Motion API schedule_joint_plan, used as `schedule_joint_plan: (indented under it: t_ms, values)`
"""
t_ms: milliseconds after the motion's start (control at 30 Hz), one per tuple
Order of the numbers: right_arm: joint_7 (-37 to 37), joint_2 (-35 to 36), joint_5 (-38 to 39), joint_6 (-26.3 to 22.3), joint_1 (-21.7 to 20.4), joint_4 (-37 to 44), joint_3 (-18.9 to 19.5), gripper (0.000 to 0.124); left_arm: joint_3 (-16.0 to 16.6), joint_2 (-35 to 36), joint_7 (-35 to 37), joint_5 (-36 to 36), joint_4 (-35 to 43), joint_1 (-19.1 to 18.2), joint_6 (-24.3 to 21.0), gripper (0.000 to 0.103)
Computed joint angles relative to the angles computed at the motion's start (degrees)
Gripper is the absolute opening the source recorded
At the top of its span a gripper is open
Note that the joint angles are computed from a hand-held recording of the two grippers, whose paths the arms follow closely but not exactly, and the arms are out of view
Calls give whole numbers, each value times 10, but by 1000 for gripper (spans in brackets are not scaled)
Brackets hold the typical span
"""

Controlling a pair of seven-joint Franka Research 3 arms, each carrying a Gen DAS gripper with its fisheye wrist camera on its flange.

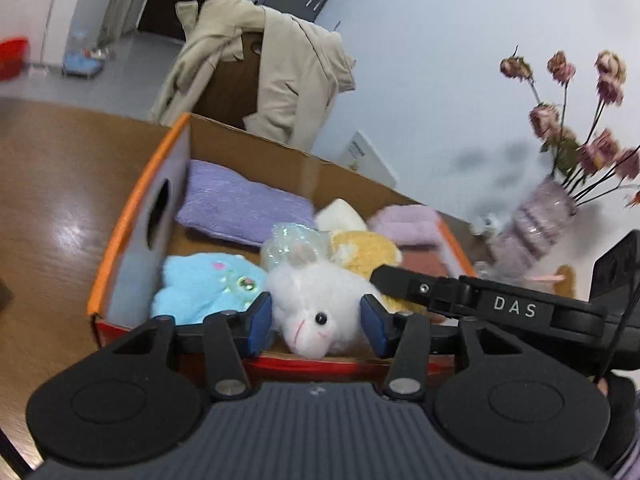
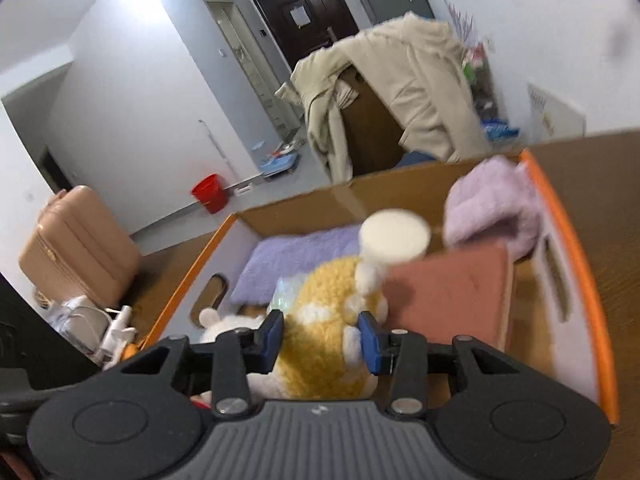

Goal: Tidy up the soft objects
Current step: 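Carry the plush hamster into the cardboard box and open both grippers, then move both grippers back toward the pink satin bow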

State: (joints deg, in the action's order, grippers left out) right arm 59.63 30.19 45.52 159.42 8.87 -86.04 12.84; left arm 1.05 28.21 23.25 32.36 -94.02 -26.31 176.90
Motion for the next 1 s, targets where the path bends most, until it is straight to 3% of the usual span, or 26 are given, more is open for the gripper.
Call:
schedule_joint_plan:
  t_ms: [100,133,167,267,333,400,433,500,533,667,800,933,1000]
  values:
    - [13,13,-35,-5,15,4,-16,39,32,5,-3,42,19,-31,-37,38]
    - [-2,17,-22,3,5,2,-4,39,34,10,-3,55,30,-35,-49,38]
    - [-10,20,-9,1,-6,3,6,39,30,14,-1,64,38,-34,-58,38]
    - [36,-2,-35,-2,11,-15,-21,39,-5,20,16,58,49,-11,-62,39]
    - [20,-19,-40,0,6,-30,-16,39,-9,13,15,60,39,-8,-52,41]
    - [-19,-27,2,-4,-2,-34,-9,39,-17,0,20,56,20,-1,-43,42]
    - [-12,-16,-6,-24,-17,-17,3,40,-5,-8,6,63,11,-9,-39,42]
    - [20,16,-25,-91,-15,33,-12,40,12,-23,-20,82,-8,-21,-28,51]
    - [31,20,-27,-89,-9,37,-16,42,9,-27,-20,84,-11,-18,-28,52]
    - [48,-13,-54,-18,17,-13,-33,45,41,-69,-90,150,-48,-42,-26,54]
    - [-14,-71,-11,37,-5,-70,-5,46,82,-125,-212,276,-88,-78,-24,60]
    - [-37,-151,8,66,-2,-144,-16,54,77,-180,-300,377,-124,-93,-55,66]
    - [-90,-201,47,95,-2,-198,-11,59,66,-208,-350,439,-145,-100,-78,70]
